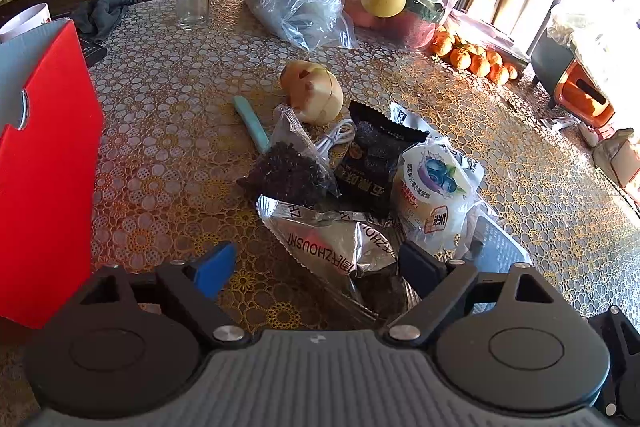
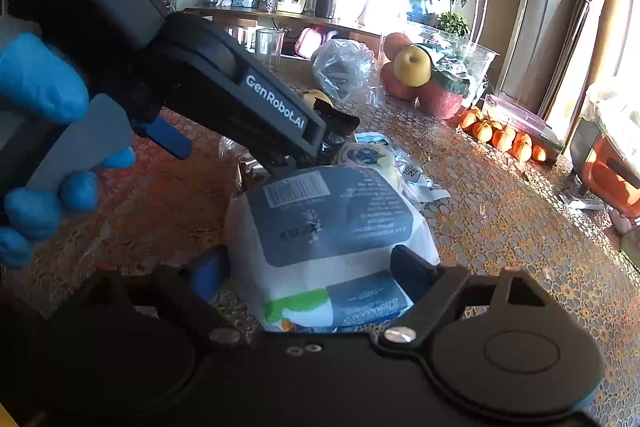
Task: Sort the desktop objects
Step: 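Grasp the silver foil snack bag with the left gripper while the right gripper grasps the white-and-blue bread bag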
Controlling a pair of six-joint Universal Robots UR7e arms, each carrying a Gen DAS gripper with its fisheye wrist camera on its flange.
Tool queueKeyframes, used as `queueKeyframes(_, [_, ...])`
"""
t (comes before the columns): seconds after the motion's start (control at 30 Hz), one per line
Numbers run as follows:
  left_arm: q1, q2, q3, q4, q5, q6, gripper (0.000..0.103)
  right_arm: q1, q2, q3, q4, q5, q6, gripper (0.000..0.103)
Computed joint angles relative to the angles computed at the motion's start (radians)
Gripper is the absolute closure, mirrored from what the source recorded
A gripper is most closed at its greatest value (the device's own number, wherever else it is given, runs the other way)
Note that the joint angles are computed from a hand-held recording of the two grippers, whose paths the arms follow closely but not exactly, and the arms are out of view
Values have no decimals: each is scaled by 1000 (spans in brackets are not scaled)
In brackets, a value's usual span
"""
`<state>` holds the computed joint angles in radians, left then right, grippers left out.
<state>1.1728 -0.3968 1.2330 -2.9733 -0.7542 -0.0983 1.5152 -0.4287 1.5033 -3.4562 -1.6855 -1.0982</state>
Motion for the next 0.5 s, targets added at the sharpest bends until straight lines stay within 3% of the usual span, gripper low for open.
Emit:
queueKeyframes(0.17, [12,-3,-8,21,-60,-26,33,-4,-5,3,5,8,1,24])
queueKeyframes(0.23, [17,-9,-5,22,-88,-38,42,-6,-9,6,4,13,8,31])
queueKeyframes(0.5, [22,-23,9,27,-121,-80,51,-11,-32,29,12,41,11,49])
